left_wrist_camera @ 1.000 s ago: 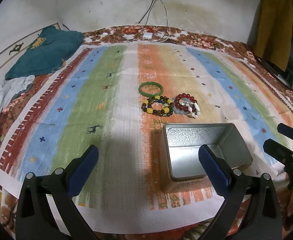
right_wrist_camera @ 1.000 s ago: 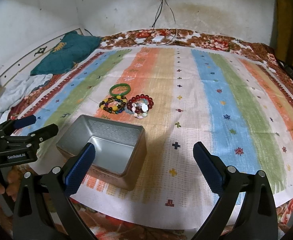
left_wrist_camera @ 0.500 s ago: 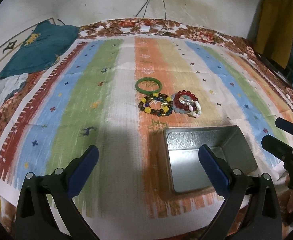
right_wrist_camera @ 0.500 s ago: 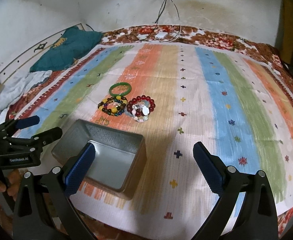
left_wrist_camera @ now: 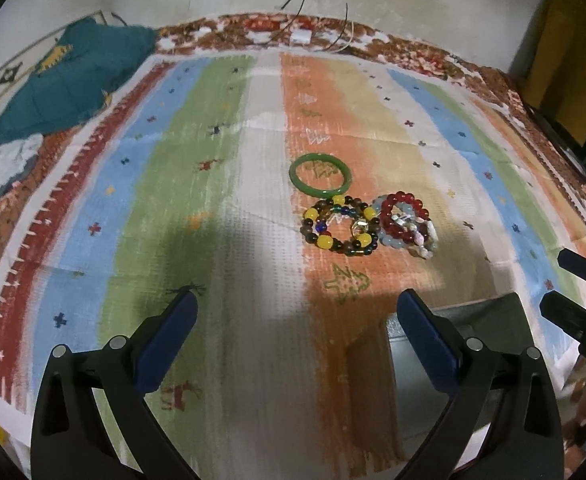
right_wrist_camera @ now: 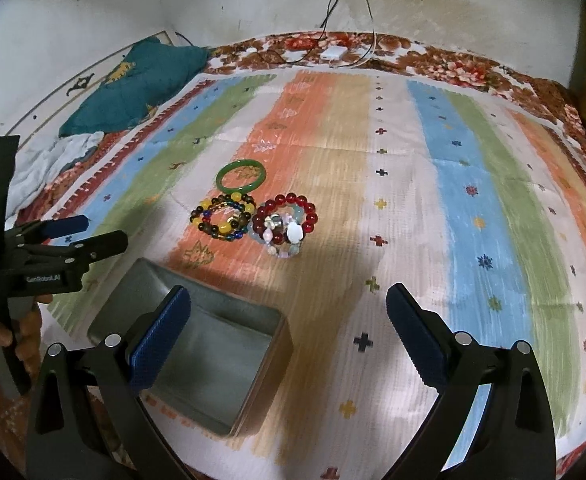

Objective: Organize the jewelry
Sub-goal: 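Move both tools from the tin box toward the pile of beaded bracelets, then grasp the yellow-and-black bracelet with the left tool while the right tool grasps the white-bead bracelet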

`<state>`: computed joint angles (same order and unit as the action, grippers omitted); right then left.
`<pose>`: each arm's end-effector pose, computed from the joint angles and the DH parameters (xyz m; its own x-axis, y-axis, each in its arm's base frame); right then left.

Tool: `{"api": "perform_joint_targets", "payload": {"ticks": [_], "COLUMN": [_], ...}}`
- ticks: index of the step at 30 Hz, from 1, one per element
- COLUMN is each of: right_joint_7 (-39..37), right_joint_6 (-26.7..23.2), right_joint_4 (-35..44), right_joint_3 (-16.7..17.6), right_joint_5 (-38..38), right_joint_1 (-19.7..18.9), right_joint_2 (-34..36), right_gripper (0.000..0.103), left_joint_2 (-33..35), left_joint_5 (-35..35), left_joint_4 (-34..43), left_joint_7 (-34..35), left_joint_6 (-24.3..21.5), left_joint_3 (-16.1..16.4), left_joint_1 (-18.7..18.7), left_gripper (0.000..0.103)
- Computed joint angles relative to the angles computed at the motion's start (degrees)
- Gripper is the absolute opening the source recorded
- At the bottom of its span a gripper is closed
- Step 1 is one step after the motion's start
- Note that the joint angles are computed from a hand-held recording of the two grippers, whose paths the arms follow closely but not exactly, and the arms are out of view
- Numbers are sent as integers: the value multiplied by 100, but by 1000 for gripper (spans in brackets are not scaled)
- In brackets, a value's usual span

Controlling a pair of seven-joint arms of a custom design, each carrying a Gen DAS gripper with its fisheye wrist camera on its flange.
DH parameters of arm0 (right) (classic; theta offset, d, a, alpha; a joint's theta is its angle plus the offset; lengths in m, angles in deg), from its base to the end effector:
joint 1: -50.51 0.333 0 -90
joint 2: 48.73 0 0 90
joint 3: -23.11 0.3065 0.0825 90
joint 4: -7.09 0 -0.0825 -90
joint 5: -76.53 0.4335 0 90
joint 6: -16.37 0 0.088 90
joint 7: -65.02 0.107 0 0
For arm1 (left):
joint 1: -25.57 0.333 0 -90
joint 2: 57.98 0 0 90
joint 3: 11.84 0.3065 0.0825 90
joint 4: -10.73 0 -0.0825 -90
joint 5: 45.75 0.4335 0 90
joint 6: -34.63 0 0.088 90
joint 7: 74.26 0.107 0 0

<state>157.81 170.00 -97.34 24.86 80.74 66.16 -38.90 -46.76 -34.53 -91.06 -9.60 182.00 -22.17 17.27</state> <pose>0.6676 0.2056 0.4911 0.2317 -0.9673 -0.1028 -0.7696 -0.1177 -0.6276 0.6688 -0.2206 0.4873 -0.0344 -0.9936 0.1076 -0.8238 -0.0328 -0.5659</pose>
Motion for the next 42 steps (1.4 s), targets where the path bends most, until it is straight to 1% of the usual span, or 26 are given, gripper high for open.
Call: {"api": "perform_joint_targets", "payload": {"ticks": [3, 8, 10, 15, 17, 19, 21, 25, 27, 28, 29, 30, 33, 36, 38, 41, 42], "right_joint_7": [-58, -140, -215, -423, -466, -487, -487, -466, -449, -432, -417, -421, -391, -393, -378, -338, -322], "right_joint_6": [-165, -376, -481, -840, -911, -995, -1118, -1379, -1470, -1522, -1568, -1609, -1781, -1911, -1995, -2126, -2177], "right_joint_4": [256, 610, 733, 1124, 1235, 1363, 1527, 1852, 1998, 2087, 2171, 2241, 2502, 2707, 2835, 3040, 3121], "right_joint_3": [1, -8, 3, 69, 80, 86, 90, 109, 109, 111, 115, 119, 127, 134, 131, 130, 134], "right_joint_5": [86, 176, 263, 702, 853, 979, 1078, 1284, 1335, 1357, 1382, 1402, 1424, 1433, 1427, 1421, 1428], "right_joint_1": [-31, -45, -68, -187, -224, -254, -280, -343, -360, -365, -372, -383, -391, -398, -398, -404, -411], "right_joint_2": [187, 447, 532, 792, 871, 960, 1080, 1321, 1428, 1492, 1554, 1606, 1790, 1936, 2036, 2192, 2253], "right_gripper": [99, 99, 99, 99, 99, 99, 99, 99, 99, 99, 96, 91, 89, 86, 83, 82, 79], "left_joint_2": [144, 319, 405, 646, 745, 867, 979, 1206, 1310, 1371, 1428, 1496, 1693, 1862, 1990, 2159, 2201], "left_joint_5": [-204, -230, -338, -752, -836, -1003, -1202, -1553, -1819, -1909, -1946, -1940, -1965, -1975, -1923, -1877, -1848], "left_joint_4": [159, 382, 485, 785, 908, 1056, 1193, 1467, 1580, 1649, 1718, 1803, 2052, 2276, 2446, 2674, 2732], "left_joint_7": [143, 240, 336, 558, 580, 655, 752, 937, 1038, 1062, 1063, 1049, 1058, 1065, 1045, 1050, 1053], "left_joint_6": [-51, -154, -201, -342, -408, -507, -621, -798, -838, -880, -924, -979, -1131, -1245, -1324, -1467, -1505], "left_joint_3": [-32, -30, -54, -120, -117, -148, -194, -275, -342, -356, -352, -335, -330, -330, -311, -309, -302], "left_joint_1": [53, 53, 86, 201, 220, 276, 341, 445, 527, 549, 550, 535, 528, 522, 491, 470, 460], "left_gripper": [97, 97, 97, 97, 97, 93, 83, 74, 65, 64, 61, 58, 52, 47, 47, 47, 46]}}
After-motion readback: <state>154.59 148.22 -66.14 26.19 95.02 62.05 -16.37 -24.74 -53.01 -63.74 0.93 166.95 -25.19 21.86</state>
